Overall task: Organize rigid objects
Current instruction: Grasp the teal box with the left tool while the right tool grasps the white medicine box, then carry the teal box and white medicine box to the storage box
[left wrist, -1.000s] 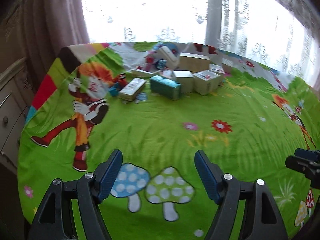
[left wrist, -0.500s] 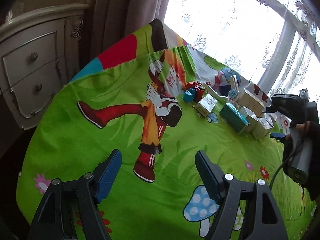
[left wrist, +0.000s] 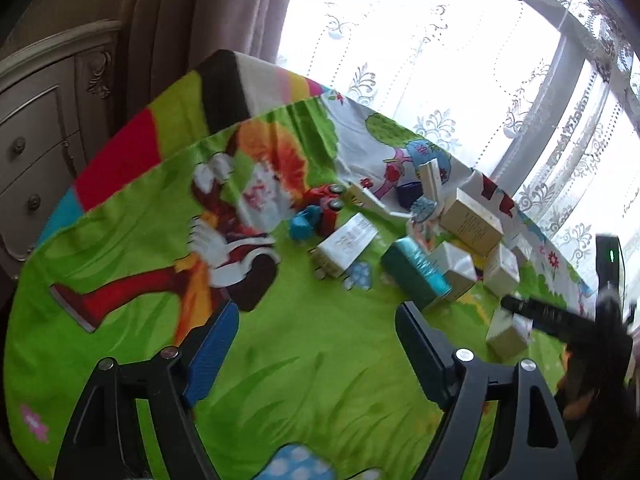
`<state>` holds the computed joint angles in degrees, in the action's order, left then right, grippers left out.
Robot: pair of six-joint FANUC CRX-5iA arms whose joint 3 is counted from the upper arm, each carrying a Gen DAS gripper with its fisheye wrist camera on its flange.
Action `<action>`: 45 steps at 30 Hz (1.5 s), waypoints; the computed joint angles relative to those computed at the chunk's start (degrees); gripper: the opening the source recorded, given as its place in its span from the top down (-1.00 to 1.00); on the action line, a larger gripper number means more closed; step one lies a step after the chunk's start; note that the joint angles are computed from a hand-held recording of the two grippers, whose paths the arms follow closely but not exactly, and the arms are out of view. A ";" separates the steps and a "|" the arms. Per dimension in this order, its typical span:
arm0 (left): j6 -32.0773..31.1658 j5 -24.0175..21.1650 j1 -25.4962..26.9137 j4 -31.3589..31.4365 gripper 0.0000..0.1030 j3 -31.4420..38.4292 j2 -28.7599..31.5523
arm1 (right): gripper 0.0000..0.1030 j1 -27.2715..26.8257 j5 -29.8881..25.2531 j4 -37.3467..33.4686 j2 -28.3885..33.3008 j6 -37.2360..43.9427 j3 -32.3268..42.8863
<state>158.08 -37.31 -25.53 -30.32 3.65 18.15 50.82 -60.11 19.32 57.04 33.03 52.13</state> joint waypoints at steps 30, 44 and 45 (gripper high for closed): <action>-6.38 -12.14 -2.59 2.42 0.42 17.77 15.10 | 0.15 2.22 9.12 6.28 -9.87 -3.49 -21.15; -16.75 -0.90 -6.89 3.99 0.42 -5.71 -1.31 | 0.14 10.69 24.89 18.19 -30.79 -21.12 -56.88; -17.38 -2.47 -7.74 3.67 0.42 -5.05 -1.17 | 0.14 11.11 24.43 18.27 -31.26 -22.02 -57.48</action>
<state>140.70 -39.78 -33.27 -26.65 -1.40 16.98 61.93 -35.69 37.58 25.77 11.01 -5.35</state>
